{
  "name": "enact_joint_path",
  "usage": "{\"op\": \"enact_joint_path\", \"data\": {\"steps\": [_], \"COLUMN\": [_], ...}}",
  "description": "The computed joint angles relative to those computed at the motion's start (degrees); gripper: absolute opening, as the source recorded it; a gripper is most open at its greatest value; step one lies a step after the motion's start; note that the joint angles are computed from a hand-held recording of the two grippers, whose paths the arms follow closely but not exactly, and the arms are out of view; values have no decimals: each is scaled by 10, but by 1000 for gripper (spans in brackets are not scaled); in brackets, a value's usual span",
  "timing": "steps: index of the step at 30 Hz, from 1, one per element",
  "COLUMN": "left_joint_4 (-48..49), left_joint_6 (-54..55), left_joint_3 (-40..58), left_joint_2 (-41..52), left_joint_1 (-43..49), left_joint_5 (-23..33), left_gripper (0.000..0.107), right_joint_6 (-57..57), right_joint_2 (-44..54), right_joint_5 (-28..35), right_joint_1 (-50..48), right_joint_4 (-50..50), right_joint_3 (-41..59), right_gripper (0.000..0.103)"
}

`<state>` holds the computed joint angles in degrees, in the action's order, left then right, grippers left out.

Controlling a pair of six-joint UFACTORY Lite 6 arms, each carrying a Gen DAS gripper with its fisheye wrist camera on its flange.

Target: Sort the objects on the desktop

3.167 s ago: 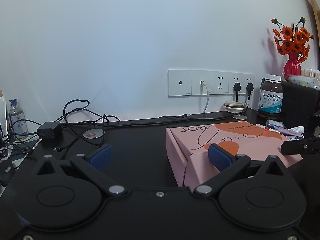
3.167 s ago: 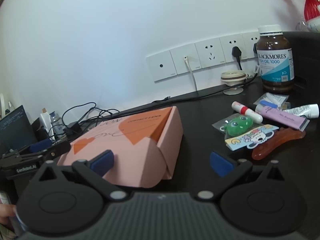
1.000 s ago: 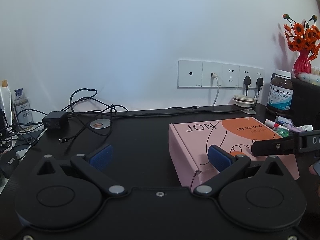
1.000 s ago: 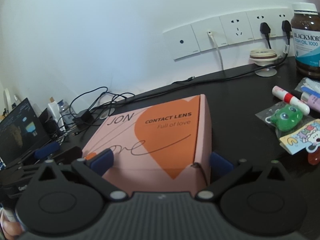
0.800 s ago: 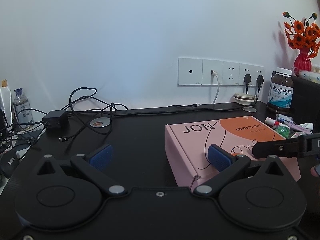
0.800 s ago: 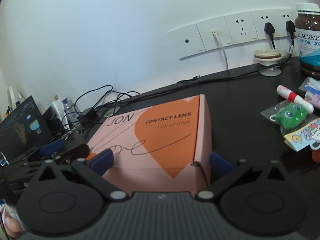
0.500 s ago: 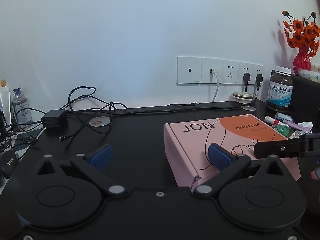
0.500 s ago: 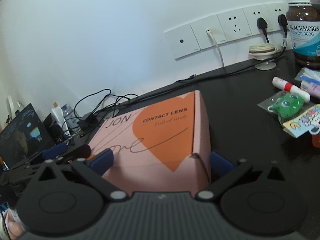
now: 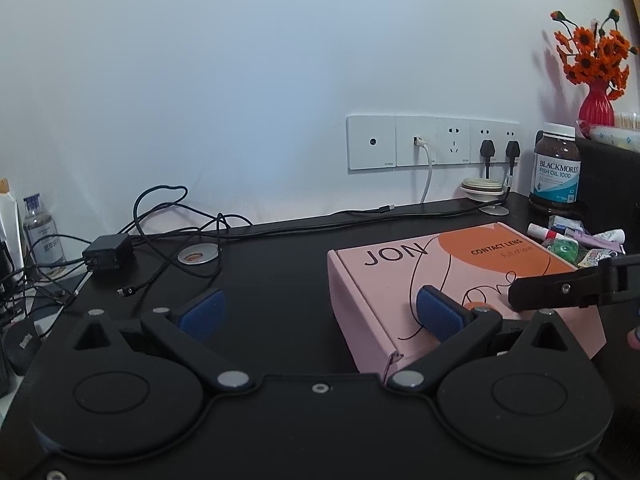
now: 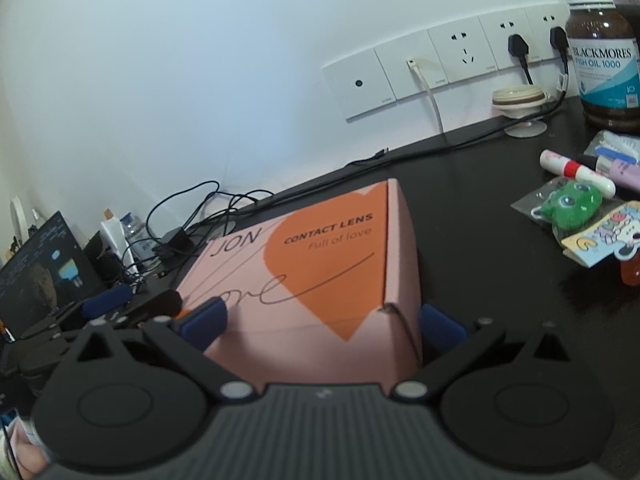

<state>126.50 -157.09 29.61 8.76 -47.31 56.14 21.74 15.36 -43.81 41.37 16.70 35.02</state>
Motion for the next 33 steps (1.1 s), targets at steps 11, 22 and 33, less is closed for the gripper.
{"op": "enact_joint_path", "data": {"steps": [11, 22, 33], "left_joint_4": [38, 101, 133], "left_joint_6": [-4, -35, 10], "left_joint_3": [-10, -24, -61], "left_joint_2": [-13, -23, -44], "left_joint_1": [20, 52, 59], "left_joint_5": [-16, -29, 4], "left_gripper": [103, 103, 103], "right_joint_6": [17, 42, -167], "right_joint_2": [0, -20, -107], "right_joint_5": [11, 109, 128], "right_joint_1": [-19, -42, -33], "right_joint_4": [-34, -85, -31], "right_joint_3": [5, 35, -6], "right_gripper": [102, 102, 102]}}
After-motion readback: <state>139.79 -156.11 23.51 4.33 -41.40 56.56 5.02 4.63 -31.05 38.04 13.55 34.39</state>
